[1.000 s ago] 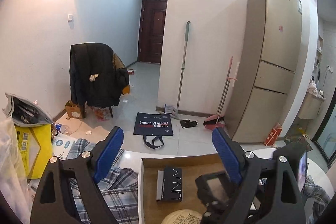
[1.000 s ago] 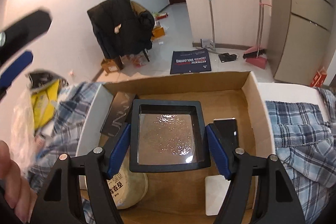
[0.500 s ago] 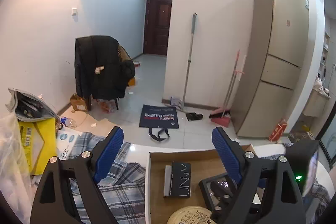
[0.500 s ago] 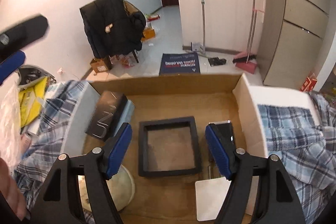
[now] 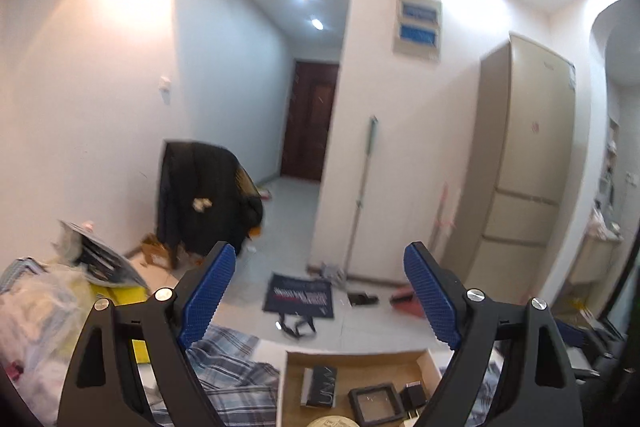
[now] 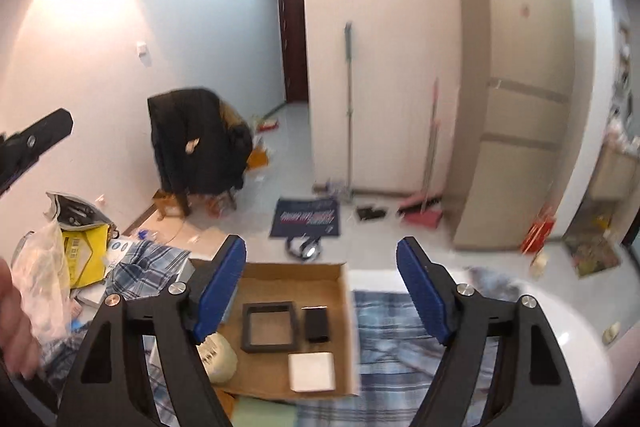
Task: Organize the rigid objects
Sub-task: 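Raise both grippers away from the cardboard box, then lower the right gripper onto the green snap pouch and close it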
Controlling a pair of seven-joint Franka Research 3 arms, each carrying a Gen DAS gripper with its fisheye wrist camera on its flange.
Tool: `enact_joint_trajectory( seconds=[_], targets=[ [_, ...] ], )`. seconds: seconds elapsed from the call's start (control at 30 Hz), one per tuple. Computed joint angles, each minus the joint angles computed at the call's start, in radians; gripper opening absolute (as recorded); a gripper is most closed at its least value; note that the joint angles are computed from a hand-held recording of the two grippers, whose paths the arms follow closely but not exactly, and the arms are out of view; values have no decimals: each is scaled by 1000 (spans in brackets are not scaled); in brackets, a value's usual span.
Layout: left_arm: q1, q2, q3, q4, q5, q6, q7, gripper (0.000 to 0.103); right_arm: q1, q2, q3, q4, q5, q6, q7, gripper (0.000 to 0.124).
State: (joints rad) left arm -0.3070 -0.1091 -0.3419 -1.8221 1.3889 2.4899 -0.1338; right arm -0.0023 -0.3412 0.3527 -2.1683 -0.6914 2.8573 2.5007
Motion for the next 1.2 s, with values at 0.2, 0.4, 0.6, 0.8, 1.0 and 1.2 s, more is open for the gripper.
enact_joint_trajectory(
  seconds=[0.2, 0.4, 0.6, 0.8, 1.0, 1.2],
  targets=[
    [2, -116, -17, -76, -41, 118, 9, 88, -1, -245, -19, -161, 77, 52, -38, 77],
    [12, -246, -23, -168, -227, 287, 151, 88, -20, -435, 8, -285, 136, 61, -80, 77],
    [60, -351, -116, -247, -266, 240, 185, 88, -16, -543, 17, -374, 220, 75, -121, 78],
    [143, -411, -218, -338, -215, 253, 129, 88, 64, -548, 7, -401, 335, 6, -207, 78],
    [177, -468, -231, -432, -192, 335, 86, 88, 30, -543, 53, -391, 418, -22, -243, 78],
    [327, -498, -308, -463, 55, 409, -236, 88, 44, -401, 92, -304, 487, -121, -289, 78]
  ],
)
